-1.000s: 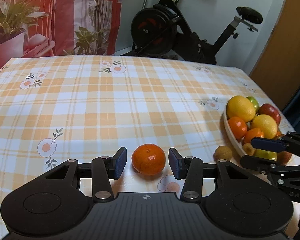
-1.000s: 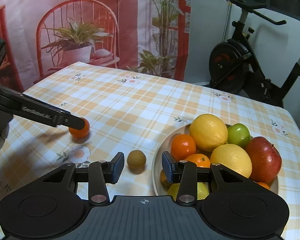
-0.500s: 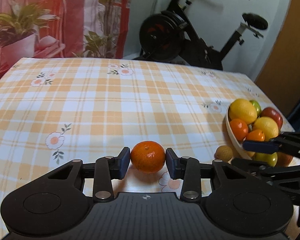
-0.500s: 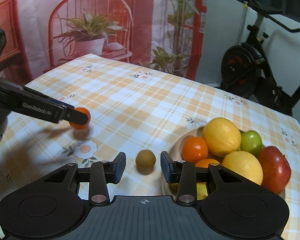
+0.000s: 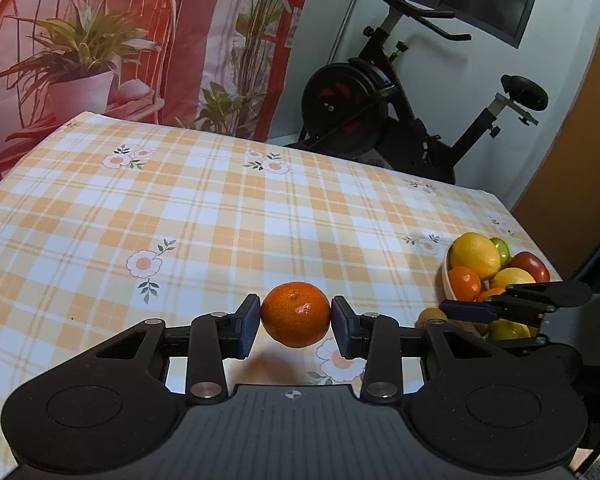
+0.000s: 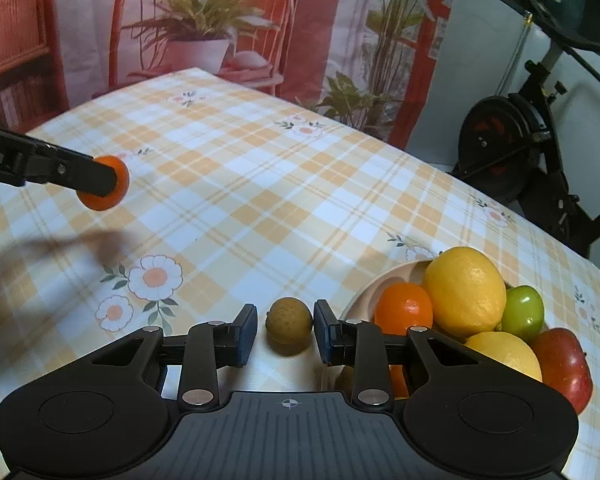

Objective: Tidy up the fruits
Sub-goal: 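Grasp the tangerine with the left tool while the right tool grasps the small kiwi, then carry the tangerine and kiwi onto the plate with both tools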

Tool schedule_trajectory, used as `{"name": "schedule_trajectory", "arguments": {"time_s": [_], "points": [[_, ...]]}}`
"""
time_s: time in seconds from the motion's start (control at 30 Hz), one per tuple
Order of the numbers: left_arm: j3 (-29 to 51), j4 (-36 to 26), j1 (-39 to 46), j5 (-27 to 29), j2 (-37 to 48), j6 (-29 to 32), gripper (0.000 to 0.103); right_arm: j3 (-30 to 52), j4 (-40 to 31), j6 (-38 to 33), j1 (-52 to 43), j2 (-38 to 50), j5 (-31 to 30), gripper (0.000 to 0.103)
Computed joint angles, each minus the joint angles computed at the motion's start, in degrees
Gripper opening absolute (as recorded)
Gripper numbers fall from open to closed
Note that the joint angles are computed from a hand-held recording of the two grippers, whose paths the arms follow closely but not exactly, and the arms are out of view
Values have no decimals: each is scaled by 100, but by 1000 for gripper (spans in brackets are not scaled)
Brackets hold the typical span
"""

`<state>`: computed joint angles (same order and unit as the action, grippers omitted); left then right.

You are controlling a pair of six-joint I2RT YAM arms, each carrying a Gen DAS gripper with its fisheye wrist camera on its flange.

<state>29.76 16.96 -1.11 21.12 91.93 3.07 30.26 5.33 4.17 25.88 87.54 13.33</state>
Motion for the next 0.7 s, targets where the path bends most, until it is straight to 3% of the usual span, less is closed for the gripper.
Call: {"name": "schedule_trajectory", "arguments": {"time_s": [0.37, 0.53, 0.7], "points": [[-226, 37, -34, 219, -204, 49, 41, -228, 173, 306, 99, -215, 92, 23], [-297, -70, -244, 292, -450, 103, 41, -773, 315, 878, 367, -1085, 346, 23], [-243, -232, -685, 241, -619, 172, 41, -1350, -65, 1247, 421, -2376, 555, 23]]}}
